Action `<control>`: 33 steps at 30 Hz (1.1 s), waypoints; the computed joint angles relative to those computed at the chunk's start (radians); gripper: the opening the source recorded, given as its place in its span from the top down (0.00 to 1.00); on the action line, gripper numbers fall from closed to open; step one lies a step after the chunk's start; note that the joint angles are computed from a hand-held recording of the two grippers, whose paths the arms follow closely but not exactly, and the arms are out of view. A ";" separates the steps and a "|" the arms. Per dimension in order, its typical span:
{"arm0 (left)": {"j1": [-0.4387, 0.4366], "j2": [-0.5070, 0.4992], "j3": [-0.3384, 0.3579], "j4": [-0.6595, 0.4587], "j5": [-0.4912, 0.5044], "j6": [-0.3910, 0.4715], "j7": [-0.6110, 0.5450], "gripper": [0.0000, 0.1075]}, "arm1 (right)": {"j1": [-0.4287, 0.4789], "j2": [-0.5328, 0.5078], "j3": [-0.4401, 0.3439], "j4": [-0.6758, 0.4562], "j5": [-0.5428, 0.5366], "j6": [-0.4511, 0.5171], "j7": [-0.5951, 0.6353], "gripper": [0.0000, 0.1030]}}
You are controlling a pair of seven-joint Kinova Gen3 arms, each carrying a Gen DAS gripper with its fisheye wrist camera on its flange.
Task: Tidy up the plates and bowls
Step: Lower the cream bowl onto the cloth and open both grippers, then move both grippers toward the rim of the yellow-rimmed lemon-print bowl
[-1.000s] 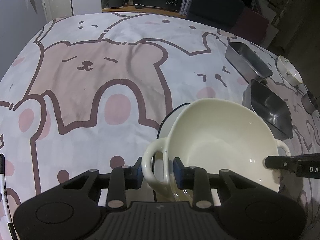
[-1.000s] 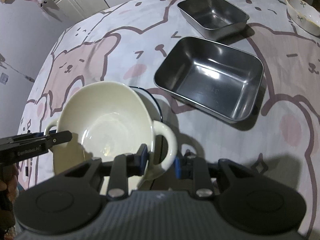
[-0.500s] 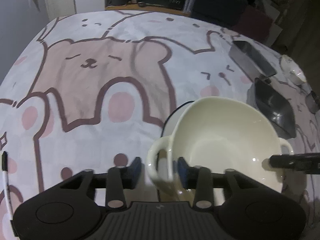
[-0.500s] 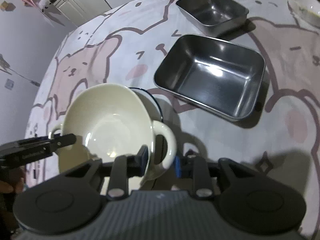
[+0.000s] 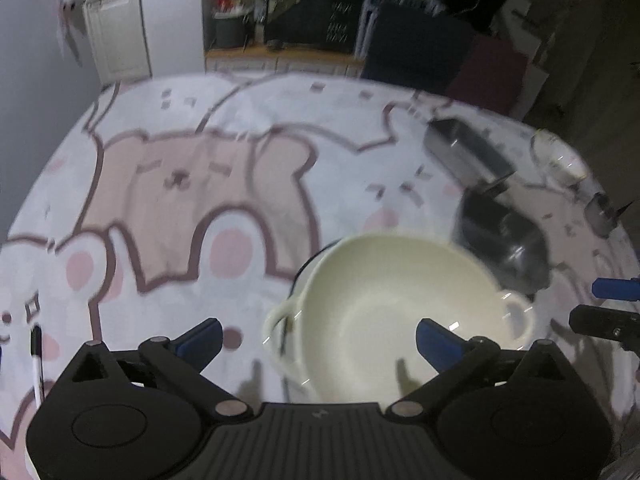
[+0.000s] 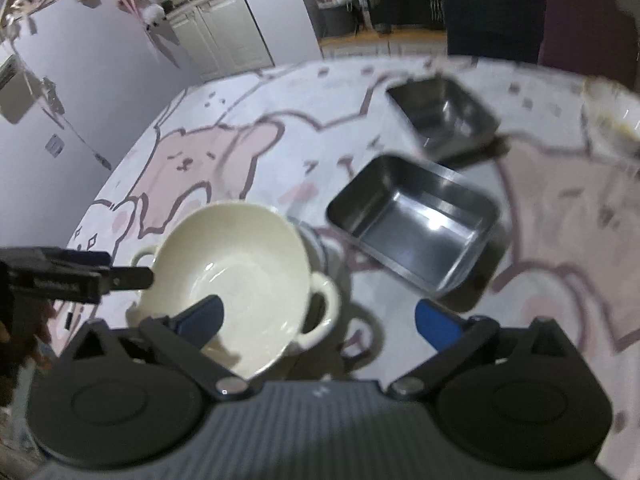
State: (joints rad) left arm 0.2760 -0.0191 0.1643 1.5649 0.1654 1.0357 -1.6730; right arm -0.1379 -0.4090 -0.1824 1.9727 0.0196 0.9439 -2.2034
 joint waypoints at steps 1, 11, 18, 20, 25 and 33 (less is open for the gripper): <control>0.005 -0.007 0.005 -0.007 0.001 -0.004 0.006 0.05 | 0.009 -0.019 -0.010 -0.004 0.020 0.014 -0.005 0.00; 0.101 -0.026 0.086 -0.104 -0.053 -0.066 0.141 0.04 | 0.130 -0.195 -0.027 -0.080 0.151 0.200 0.018 0.00; 0.202 0.019 0.141 -0.169 -0.134 -0.117 0.253 0.04 | 0.205 -0.289 0.086 -0.129 0.206 0.279 0.127 0.00; 0.241 0.046 0.155 -0.196 -0.176 -0.128 0.308 0.04 | 0.224 -0.308 0.128 -0.133 0.221 0.280 0.167 0.00; 0.334 0.112 0.155 -0.240 -0.237 -0.191 0.439 0.04 | 0.248 -0.328 0.260 -0.124 0.240 0.236 0.279 0.00; 0.548 0.308 0.086 -0.423 -0.397 -0.213 0.656 0.04 | 0.257 -0.264 0.472 -0.093 0.232 0.100 0.471 0.00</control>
